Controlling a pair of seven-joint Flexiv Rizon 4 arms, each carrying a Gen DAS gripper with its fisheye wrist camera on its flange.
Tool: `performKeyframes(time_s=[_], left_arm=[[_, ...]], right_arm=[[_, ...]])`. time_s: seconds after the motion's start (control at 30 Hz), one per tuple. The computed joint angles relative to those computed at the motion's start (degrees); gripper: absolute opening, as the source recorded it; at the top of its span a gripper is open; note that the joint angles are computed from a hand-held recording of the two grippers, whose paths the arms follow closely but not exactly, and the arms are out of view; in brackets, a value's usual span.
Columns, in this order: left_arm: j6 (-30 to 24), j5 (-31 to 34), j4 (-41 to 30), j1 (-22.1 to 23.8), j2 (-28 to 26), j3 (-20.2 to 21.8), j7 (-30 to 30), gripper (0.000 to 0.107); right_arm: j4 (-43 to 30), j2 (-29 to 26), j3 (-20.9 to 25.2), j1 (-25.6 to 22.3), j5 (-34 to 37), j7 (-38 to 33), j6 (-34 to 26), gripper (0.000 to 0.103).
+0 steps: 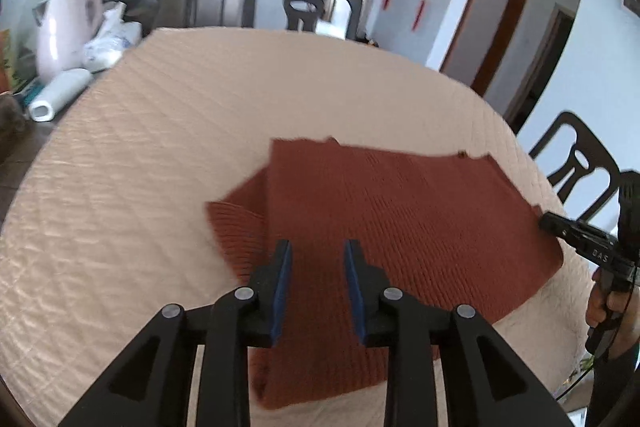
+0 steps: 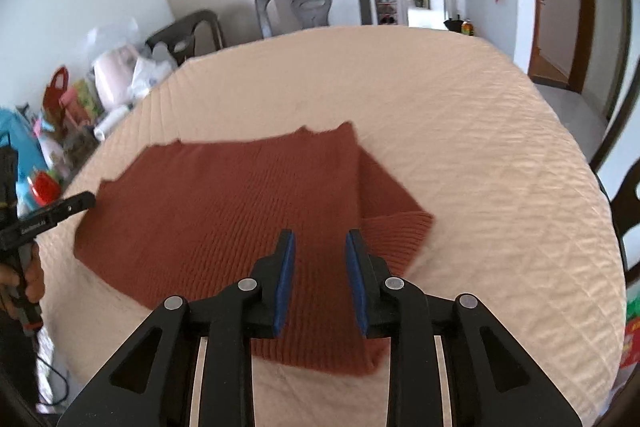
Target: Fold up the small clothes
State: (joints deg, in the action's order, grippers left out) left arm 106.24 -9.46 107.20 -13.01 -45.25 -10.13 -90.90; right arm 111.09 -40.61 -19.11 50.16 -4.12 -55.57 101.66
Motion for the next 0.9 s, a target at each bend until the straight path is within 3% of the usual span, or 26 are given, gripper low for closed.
performKeyframes(time_s=[0.17,0.27,0.43,0.63,0.73,0.9], left_arm=[[-1.8,-2.6,-2.7,-6.8,-1.7,7.3,0.7,0.029],[-1.8,-3.9,-3.0,-9.2,-1.8,9.7,1.1,0.03],[-2.4,-5.9,-3.1,-12.3,-1.5,12.7,1.1,0.03],[-2.5,-6.9,-3.2,-12.3,-1.6,12.6,0.9,0.03],[-2.7,-6.8,-3.8,-12.3,-2.1,12.8,1.2,0.033],[-3.0,-7.5,-3.9,-14.1,-1.9,14.7,1.1,0.033]], right_arm=[[-2.1,-2.7,-1.4,0.4,-1.1,0.7,-1.8,0.022],[-1.5,-2.1,0.3,-1.2,-1.3,0.6,-0.8,0.022],[-0.5,-1.1,-1.6,0.9,-1.2,1.1,-0.9,0.022],[-0.7,-1.3,-2.2,1.3,-0.7,0.9,-1.5,0.022],[-1.6,-1.6,0.9,-2.0,-1.6,1.0,-1.4,0.022],[-0.9,-1.0,-2.0,0.9,-2.0,1.8,-2.1,0.022]])
